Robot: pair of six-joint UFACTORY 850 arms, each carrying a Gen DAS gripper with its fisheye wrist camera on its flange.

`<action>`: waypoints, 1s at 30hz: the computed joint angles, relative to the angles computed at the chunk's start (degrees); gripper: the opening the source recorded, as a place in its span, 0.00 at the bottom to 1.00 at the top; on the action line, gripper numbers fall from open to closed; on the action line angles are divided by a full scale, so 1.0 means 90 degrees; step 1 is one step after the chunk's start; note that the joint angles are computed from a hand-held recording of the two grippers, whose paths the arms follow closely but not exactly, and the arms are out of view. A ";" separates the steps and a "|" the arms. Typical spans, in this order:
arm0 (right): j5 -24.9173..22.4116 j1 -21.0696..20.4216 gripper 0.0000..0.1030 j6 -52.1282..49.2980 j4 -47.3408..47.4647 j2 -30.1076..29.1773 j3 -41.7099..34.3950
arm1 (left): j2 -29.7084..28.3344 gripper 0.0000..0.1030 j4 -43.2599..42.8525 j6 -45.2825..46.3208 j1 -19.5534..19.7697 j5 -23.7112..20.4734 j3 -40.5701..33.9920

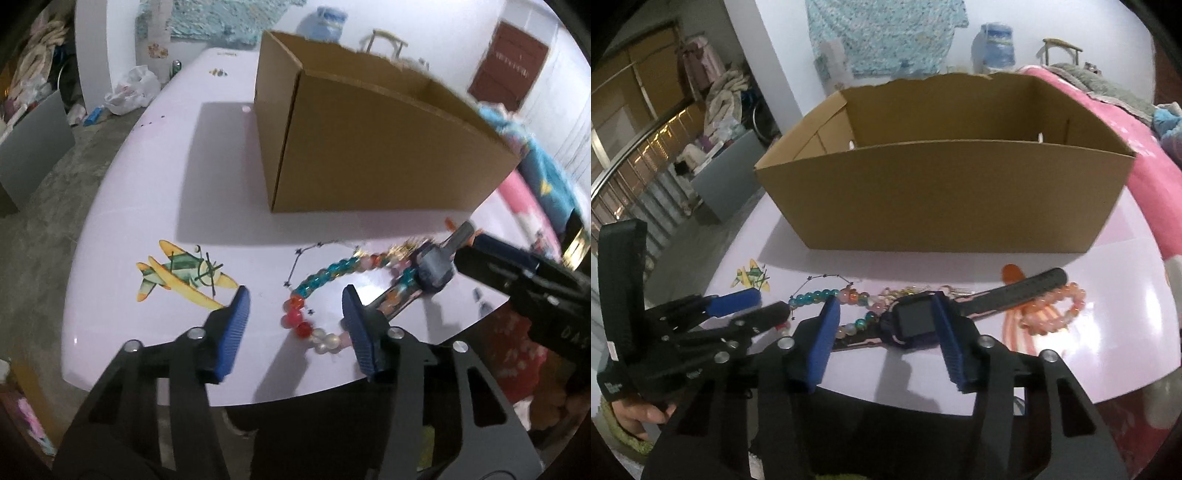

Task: Organize jewelry
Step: 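Grasp the multicolour bead bracelet with the left tool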

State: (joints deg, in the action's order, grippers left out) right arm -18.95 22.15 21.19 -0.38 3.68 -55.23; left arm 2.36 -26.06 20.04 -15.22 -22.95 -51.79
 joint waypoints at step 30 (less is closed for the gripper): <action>-0.1017 -0.0020 0.25 -0.3022 0.2392 -0.1274 -0.1102 | -0.0224 0.08 0.1004 -0.0159 0.0200 0.0008 -0.0148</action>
State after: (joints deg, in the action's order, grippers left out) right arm -28.11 21.97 -6.01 21.15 -7.79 -65.15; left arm 0.34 -17.03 18.61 -13.42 -22.88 -53.13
